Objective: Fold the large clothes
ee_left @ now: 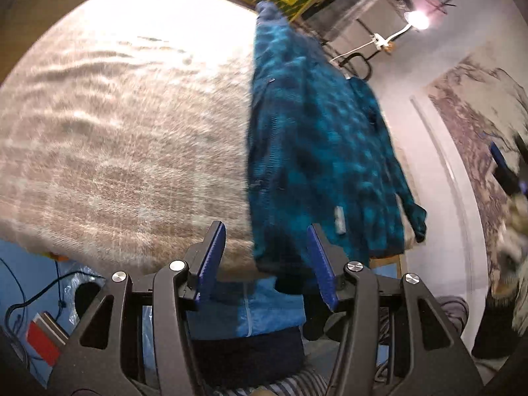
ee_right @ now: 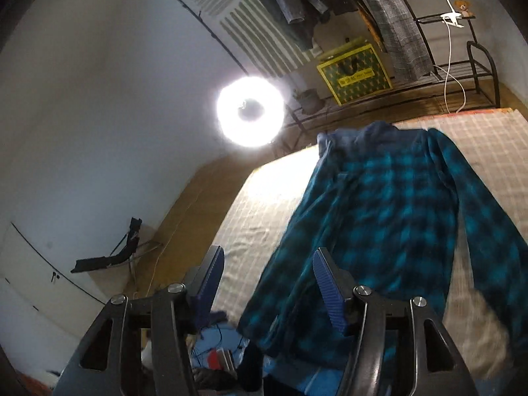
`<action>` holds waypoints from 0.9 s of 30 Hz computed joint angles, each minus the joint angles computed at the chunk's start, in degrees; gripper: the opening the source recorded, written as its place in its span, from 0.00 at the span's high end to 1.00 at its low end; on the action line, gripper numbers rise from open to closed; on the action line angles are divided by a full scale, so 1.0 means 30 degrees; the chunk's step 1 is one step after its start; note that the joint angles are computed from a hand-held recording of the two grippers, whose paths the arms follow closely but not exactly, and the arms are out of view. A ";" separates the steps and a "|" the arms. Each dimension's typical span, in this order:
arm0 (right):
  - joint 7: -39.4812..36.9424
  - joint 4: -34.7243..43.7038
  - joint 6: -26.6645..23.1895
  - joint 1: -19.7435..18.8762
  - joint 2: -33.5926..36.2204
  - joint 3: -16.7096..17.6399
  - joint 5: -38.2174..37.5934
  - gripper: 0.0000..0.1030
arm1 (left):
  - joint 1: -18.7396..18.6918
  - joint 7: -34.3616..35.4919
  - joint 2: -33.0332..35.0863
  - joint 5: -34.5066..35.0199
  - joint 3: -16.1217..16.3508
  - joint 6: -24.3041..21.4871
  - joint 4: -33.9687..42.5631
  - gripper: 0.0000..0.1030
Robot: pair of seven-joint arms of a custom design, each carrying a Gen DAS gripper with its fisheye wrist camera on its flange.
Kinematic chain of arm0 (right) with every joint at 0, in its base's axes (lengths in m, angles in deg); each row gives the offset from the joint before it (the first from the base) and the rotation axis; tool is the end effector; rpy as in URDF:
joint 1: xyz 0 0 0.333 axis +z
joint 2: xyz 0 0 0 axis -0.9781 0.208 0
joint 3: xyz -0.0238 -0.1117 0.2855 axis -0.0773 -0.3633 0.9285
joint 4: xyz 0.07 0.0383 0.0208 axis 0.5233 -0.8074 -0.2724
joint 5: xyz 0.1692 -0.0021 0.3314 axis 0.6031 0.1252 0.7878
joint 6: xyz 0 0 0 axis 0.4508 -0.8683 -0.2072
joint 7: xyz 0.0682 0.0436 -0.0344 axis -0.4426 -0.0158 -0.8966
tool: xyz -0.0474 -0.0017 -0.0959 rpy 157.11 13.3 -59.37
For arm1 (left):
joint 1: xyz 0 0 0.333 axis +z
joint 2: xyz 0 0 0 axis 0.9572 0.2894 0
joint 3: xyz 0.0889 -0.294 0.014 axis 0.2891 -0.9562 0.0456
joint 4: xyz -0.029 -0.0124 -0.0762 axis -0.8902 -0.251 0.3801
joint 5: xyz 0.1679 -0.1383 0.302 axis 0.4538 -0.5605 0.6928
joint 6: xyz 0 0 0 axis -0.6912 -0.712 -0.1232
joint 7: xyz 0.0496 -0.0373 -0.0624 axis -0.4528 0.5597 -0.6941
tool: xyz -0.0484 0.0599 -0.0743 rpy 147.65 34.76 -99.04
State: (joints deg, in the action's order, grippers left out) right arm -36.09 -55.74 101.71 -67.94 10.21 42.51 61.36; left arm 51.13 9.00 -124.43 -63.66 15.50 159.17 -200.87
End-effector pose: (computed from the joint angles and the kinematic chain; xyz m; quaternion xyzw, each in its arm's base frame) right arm 0.5020 0.0929 0.6610 -0.7599 0.4407 0.0769 0.4716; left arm 0.3348 -0.1695 0.5035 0.7741 -0.5207 0.3602 0.0025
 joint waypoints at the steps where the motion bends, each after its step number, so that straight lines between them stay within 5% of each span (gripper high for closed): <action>1: -0.0162 -0.0665 0.0133 0.0013 -0.0450 0.0116 -0.0262 0.41 | -0.0368 0.0318 0.0632 -0.0374 0.0475 0.0131 0.0166 0.49; 8: 0.1034 -0.2931 0.1269 0.1201 0.0754 0.1583 -0.2785 0.39 | -0.3038 0.3676 0.3331 -0.5032 0.2655 0.1604 0.1211 0.49; 10: 0.1940 -0.3146 0.2923 0.1722 0.1848 0.2512 -0.4583 0.39 | -0.3341 0.4627 0.3876 -0.6328 0.2765 0.1847 0.1551 0.49; 12: 0.2616 -0.2837 0.3336 0.2177 0.3071 0.2948 -0.5897 0.39 | -0.3653 0.5779 0.4370 -0.7599 0.2872 0.1938 0.1917 0.58; 14: 0.3530 -0.2491 0.3614 0.2558 0.4317 0.3310 -0.7016 0.42 | -0.2779 0.5736 0.4763 -0.7124 0.2071 0.1492 0.2284 0.86; 15: 0.3641 -0.2282 0.3655 0.2681 0.4839 0.3426 -0.7249 0.51 | -0.2360 0.5791 0.4778 -0.6863 0.1656 0.1378 0.2394 0.89; 16: 0.3720 -0.2018 0.3561 0.2796 0.5430 0.3555 -0.7463 0.64 | -0.2067 0.5792 0.4666 -0.6817 0.1347 0.1394 0.2436 0.91; 17: 0.3640 -0.1652 0.3002 0.2764 0.5869 0.3627 -0.7261 0.90 | -0.1811 0.5630 0.4351 -0.6806 0.1057 0.1508 0.2379 0.92; 22: 0.1437 -0.1296 0.0820 0.1587 0.5551 0.3452 -0.2391 0.96 | 0.0655 0.2360 0.2076 -0.3194 -0.1286 0.1175 0.1570 0.92; 27: 0.2597 -0.1924 0.2301 0.2032 0.6088 0.3426 -0.5661 0.96 | 0.1563 0.0093 0.4176 0.0573 -0.2458 -0.0741 0.2661 0.92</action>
State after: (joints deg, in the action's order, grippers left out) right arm -28.30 -61.51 108.61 -61.84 28.47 52.79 44.38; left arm 55.82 9.28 -111.90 -61.94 8.13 156.95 -192.89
